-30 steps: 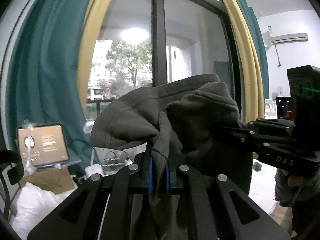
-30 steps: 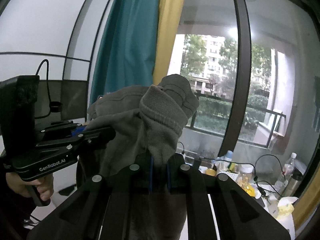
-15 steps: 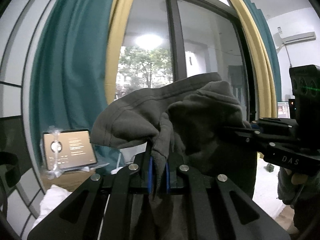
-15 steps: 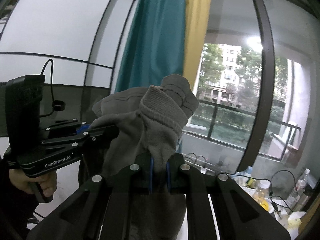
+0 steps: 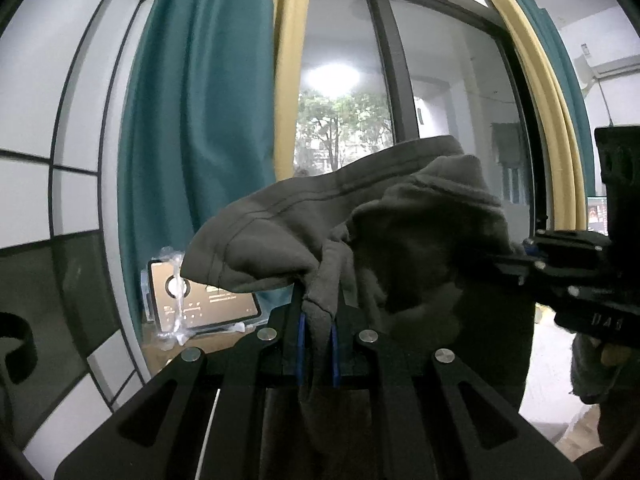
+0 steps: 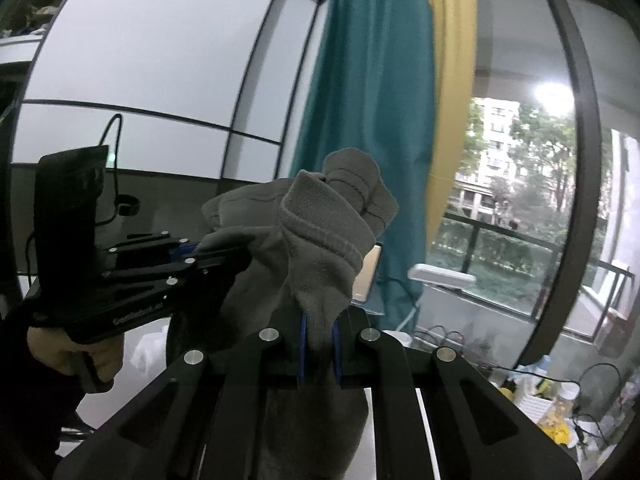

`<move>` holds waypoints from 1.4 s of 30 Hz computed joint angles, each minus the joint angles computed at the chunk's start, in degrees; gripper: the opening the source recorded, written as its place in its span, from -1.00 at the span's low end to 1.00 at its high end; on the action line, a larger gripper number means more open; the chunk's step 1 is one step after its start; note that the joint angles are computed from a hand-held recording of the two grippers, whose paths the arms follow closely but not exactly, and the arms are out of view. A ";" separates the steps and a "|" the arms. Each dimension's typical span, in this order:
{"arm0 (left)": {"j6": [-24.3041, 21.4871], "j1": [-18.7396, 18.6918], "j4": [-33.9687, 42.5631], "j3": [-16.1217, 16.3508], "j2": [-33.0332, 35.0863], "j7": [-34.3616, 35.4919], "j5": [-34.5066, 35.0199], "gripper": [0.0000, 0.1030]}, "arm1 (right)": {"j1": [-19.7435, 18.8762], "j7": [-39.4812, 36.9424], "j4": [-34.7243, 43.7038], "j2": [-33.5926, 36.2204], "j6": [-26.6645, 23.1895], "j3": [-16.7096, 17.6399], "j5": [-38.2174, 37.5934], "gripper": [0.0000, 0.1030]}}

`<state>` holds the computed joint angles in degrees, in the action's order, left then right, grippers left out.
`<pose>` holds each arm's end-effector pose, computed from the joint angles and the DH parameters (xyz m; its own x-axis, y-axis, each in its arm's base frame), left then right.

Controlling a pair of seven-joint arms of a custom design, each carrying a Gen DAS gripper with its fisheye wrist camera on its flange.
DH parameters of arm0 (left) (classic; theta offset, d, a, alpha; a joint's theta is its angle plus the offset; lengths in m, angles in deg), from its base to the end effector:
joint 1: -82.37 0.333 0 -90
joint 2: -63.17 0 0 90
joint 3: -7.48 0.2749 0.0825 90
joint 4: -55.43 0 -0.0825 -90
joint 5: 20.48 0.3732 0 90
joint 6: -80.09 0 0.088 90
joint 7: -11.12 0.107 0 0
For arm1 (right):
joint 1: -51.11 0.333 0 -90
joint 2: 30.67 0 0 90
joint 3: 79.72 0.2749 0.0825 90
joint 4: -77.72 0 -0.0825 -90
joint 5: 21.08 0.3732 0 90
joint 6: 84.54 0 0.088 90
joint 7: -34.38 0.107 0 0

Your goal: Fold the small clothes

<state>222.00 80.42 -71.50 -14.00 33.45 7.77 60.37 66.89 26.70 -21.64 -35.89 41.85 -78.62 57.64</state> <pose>0.4127 -0.2154 0.6116 0.3219 -0.9451 -0.0560 -0.1177 0.0187 -0.9929 0.5345 0.1975 0.6532 0.9381 -0.2903 0.1888 0.1159 -0.2504 -0.9612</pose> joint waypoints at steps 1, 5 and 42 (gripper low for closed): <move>0.00 -0.22 -0.44 0.35 -0.37 0.90 -0.85 -0.85 | 0.14 0.20 -0.06 0.06 -0.09 0.18 -0.42 -0.79; 1.44 -0.40 -2.45 1.50 -1.81 2.18 -3.23 -0.85 | 0.46 1.03 -0.19 0.21 -0.47 0.50 -1.64 -0.79; 16.24 0.24 8.32 10.54 22.12 11.70 -12.90 -0.85 | -2.45 29.64 28.47 32.39 6.03 8.38 -27.74 -0.79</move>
